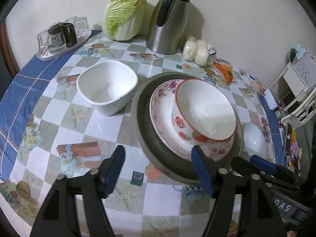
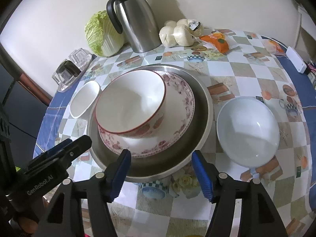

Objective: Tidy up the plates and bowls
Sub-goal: 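Withdraw both grippers from the basin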

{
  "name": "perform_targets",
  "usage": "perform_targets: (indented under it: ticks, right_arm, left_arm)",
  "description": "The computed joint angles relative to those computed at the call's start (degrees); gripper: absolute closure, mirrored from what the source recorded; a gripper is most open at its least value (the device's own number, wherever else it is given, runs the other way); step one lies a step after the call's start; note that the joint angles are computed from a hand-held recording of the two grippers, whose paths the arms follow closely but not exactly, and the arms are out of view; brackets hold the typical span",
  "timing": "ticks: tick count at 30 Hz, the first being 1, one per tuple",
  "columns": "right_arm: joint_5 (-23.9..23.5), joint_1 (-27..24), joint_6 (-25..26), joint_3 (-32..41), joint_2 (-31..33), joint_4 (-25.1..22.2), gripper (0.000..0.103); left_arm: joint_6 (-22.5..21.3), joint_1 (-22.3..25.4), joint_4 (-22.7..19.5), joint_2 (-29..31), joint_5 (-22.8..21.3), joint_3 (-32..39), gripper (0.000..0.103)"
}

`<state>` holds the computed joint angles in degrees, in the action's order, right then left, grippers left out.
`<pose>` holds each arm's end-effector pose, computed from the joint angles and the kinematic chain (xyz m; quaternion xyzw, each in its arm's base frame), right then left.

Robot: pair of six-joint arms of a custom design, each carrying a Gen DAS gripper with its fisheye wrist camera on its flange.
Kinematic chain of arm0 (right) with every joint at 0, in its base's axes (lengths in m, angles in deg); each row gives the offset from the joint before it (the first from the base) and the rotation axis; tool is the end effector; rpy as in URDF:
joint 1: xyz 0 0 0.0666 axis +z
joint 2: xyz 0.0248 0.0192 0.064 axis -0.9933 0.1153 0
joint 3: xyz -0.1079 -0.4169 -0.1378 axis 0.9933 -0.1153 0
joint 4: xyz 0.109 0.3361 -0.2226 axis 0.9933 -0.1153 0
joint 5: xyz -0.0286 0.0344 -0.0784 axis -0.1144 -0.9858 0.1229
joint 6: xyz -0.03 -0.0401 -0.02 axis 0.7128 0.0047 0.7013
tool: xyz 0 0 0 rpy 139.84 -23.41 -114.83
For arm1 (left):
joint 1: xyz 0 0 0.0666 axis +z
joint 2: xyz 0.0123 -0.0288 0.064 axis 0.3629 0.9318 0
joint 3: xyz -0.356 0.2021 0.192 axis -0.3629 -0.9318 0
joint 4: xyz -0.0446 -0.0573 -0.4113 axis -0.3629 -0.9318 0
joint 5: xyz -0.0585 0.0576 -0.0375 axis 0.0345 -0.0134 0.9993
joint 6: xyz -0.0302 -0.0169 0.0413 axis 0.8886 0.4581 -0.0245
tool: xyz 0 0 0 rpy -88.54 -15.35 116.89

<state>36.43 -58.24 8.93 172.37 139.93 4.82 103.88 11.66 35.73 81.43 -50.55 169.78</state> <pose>0.6553 0.3129 0.4141 -0.1044 0.9573 0.1572 0.2191 0.6112 -0.1028 0.4341 -0.1554 0.9486 -0.0719 0.2663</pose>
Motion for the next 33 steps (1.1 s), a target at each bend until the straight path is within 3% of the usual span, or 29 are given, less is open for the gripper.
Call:
perform_targets:
  ticks: [9, 13, 16, 19, 33]
  right_arm:
    - [1.8, 0.9, 0.1, -3.9, -2.6, 2.2, 0.02]
    - [2.5, 1.3, 0.2, -5.4, -3.7, 3.3, 0.001]
    - [2.8, 1.5, 0.2, -6.3, -4.4, 4.0, 0.0]
    - [3.1, 1.8, -0.1, -6.8, -4.9, 4.6, 0.0]
    - [4.8, 3.8, -0.3, -5.9, -4.8, 4.7, 0.0]
  left_arm:
    - [1.2, 0.2, 1.6, -2.9, -2.4, -3.6, 0.02]
    - [1.3, 0.4, 2.2, -4.0, -3.5, -4.9, 0.02]
    - [1.5, 0.5, 2.9, -4.9, -4.6, -6.1, 0.02]
    - [1.3, 0.8, 4.2, -6.0, -5.8, -7.6, 0.0]
    - [1.5, 3.5, 9.2, -9.0, -6.5, -12.1, 0.0]
